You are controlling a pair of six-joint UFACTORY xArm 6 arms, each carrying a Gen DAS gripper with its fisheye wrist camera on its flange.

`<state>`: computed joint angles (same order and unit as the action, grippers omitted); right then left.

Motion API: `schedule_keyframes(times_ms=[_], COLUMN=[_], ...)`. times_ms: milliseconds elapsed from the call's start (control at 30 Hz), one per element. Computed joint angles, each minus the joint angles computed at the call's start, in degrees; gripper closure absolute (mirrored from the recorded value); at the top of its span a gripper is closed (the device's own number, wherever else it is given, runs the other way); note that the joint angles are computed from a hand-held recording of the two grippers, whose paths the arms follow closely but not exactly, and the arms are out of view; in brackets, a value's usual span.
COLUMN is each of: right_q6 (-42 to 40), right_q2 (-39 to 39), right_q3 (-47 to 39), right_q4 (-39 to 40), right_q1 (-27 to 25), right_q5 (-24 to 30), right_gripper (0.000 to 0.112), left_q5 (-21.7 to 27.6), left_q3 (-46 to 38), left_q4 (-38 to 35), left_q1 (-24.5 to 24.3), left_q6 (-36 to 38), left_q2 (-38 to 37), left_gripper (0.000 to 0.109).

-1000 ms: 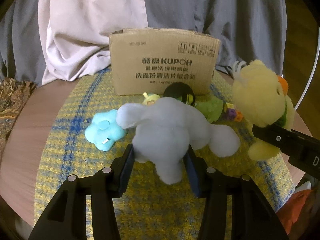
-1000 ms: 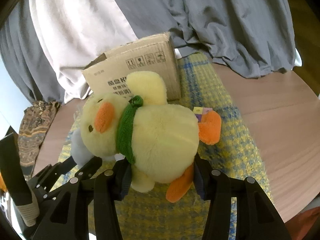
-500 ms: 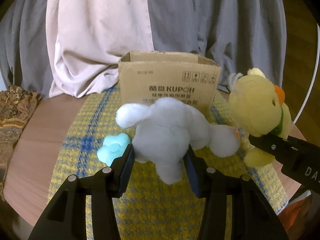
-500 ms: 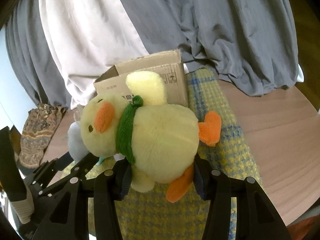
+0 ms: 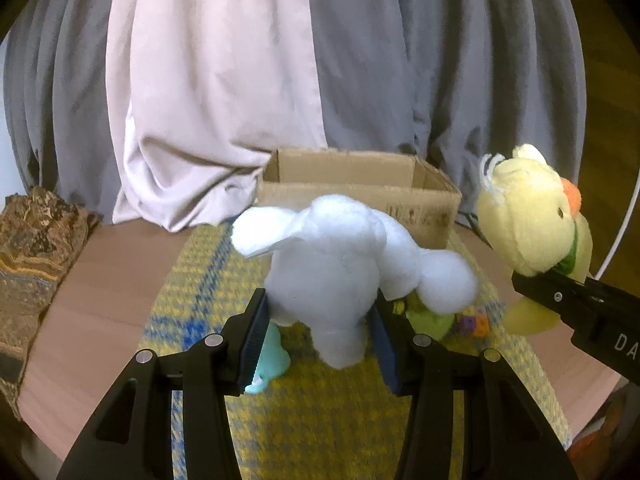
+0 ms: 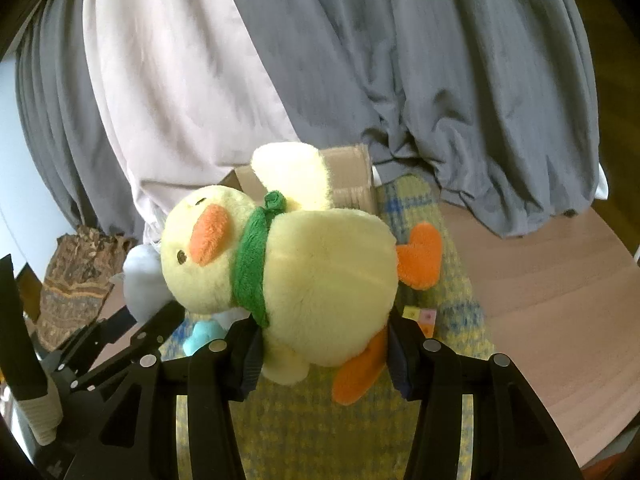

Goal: Organize objects
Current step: 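Lift the white plush with the left tool while the right tool lifts the duck, then carry both plushes over the cardboard box and open both tools to drop them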

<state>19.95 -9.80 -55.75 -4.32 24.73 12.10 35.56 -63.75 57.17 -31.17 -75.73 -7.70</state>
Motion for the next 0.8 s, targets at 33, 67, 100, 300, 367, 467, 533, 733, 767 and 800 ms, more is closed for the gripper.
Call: schedule_keyframes(times_ms=[33, 67, 100, 300, 367, 467, 533, 733, 767, 800], right_q6=[0.45, 0.57, 0.73, 2.41, 3.3, 4.25, 5.62, 8.81, 9.63, 10.56], right_q2=[0.48, 0.91, 1.45, 4.14, 5.15, 6.45, 7.48, 10.28, 10.76, 11.27], right_q3=[-0.87, -1.6, -2.52, -7.06, -8.75, -10.6, -11.96, -15.39, -15.88, -16.59], right_q4=[-0.68, -1.03, -1.45, -4.09, -5.49, -7.21, -9.24, -14.0, -15.01, -16.14], right_q1=[-0.07, -0.21, -0.39, -1.11, -1.41, -1.66, -1.89, -2.47, -2.66, -2.78], right_q5=[0.07, 0.16, 0.18, 0.62, 0.76, 0.73, 0.71, 0.57, 0.53, 0.61], right_gripper=[0.061, 0.061, 0.061, 0.061, 0.061, 0.061, 0.061, 0.061, 0.061, 0.061], left_q5=[0.14, 0.29, 0.25, 0.35, 0.59, 0.37, 0.23, -0.21, -0.1, -0.16], left_q3=[-0.42, -0.97, -1.44, -4.39, -5.68, -7.5, -8.76, -12.09, -12.56, -13.08], left_q4=[0.3, 0.71, 0.95, 1.86, 1.96, 2.14, 2.24, 2.42, 2.53, 2.44], left_q1=[0.09, 0.22, 0.46, 1.67, 2.01, 2.69, 3.12, 4.17, 4.29, 4.47], left_q6=[-0.1, -0.26, -0.28, -0.57, -0.08, 0.59, 1.02, 1.81, 1.78, 1.88], left_q2=[0.06, 0.23, 0.42, 1.94, 2.7, 3.73, 4.53, 6.55, 6.88, 7.27], left_gripper=[0.061, 0.061, 0.061, 0.061, 0.061, 0.061, 0.061, 0.061, 0.061, 0.061])
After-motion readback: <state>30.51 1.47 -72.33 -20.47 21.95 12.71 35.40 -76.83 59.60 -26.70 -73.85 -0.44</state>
